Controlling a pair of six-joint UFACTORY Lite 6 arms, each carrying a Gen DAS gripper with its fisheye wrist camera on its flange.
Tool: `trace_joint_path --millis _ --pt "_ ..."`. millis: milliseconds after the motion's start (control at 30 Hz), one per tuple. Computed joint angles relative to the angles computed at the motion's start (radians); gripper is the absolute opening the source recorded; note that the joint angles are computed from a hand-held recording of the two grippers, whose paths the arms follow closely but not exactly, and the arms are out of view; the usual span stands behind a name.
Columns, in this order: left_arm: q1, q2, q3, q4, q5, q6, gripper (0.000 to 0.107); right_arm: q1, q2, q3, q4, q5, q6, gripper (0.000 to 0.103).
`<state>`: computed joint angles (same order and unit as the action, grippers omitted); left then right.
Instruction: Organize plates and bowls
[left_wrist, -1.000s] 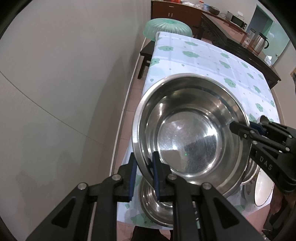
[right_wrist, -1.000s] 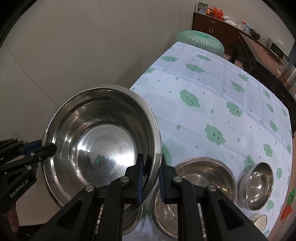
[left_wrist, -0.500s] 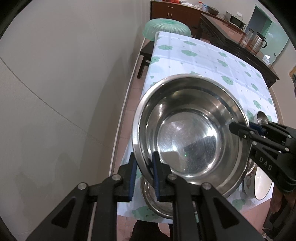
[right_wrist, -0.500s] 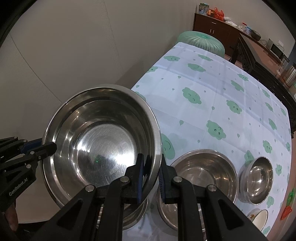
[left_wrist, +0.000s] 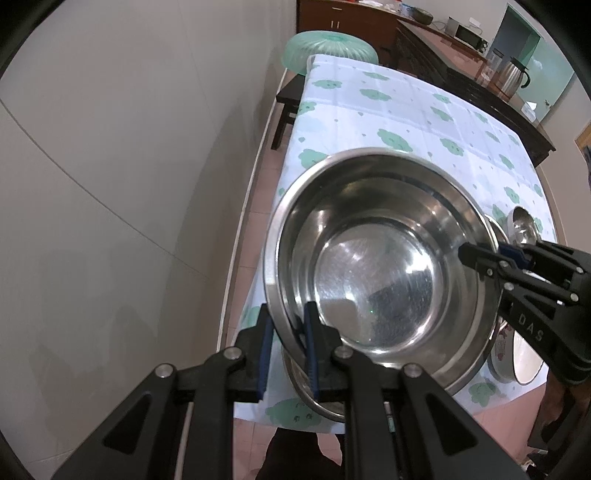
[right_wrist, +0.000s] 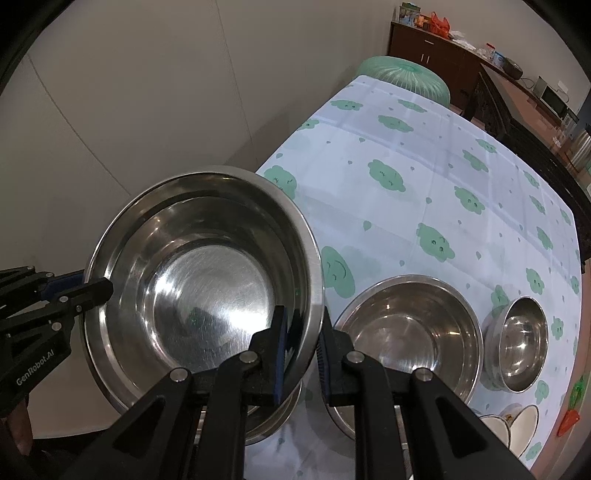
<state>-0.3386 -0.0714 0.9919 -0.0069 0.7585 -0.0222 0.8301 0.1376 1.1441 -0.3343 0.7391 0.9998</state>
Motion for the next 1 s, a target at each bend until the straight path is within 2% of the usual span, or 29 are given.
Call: trace_joint_path --millis 1000 --pt "0.012 -0.039 -0.103 -0.022 0.003 0.057 0.014 0.081 0.006 -0.068 0.031 -0.015 0.067 0.017"
